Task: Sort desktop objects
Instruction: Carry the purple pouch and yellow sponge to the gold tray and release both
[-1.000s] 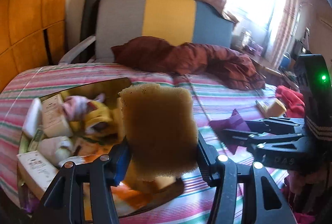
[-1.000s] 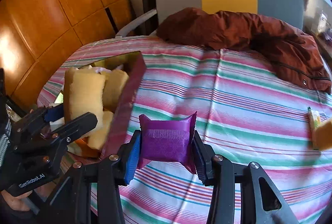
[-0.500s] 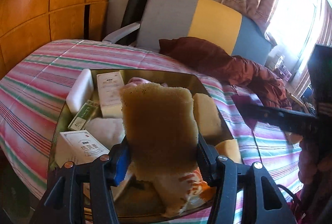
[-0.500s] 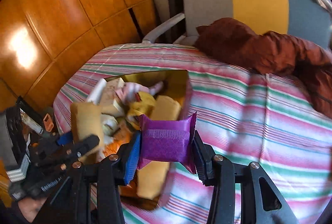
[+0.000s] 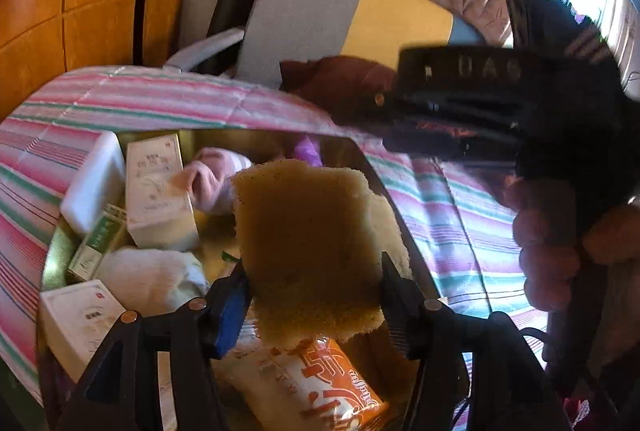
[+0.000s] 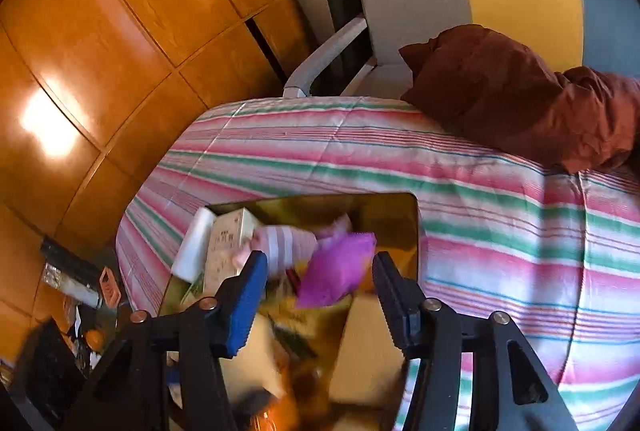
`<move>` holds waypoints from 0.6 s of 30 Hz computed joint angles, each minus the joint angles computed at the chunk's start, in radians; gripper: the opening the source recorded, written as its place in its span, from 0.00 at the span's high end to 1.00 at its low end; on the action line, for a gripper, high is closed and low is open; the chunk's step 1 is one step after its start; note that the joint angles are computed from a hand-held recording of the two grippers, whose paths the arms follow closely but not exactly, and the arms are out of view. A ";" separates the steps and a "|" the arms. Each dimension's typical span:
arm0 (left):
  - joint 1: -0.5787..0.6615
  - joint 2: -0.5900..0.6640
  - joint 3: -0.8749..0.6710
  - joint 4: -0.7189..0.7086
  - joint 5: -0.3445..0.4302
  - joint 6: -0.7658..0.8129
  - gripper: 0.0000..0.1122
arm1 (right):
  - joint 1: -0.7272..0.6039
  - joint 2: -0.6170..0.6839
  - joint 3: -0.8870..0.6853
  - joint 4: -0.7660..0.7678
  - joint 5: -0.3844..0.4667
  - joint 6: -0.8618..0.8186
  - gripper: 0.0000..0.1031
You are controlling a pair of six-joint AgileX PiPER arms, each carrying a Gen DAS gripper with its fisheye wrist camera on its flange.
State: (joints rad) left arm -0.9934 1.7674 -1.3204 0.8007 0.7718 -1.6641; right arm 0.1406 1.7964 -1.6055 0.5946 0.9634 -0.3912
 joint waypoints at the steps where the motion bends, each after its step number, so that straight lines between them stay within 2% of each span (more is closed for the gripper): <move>1: 0.000 0.002 0.002 0.002 -0.006 -0.002 0.47 | 0.009 0.000 -0.001 -0.013 -0.003 0.006 0.46; 10: 0.002 0.037 -0.003 -0.061 -0.038 0.035 0.44 | -0.010 -0.071 0.156 -0.034 -0.055 -0.023 0.43; 14: -0.019 0.021 0.008 -0.019 -0.017 -0.025 0.44 | -0.036 -0.126 0.235 -0.023 -0.073 -0.049 0.40; 18: -0.072 -0.008 0.020 0.066 0.067 -0.108 0.44 | -0.072 -0.183 0.300 0.000 -0.081 -0.073 0.37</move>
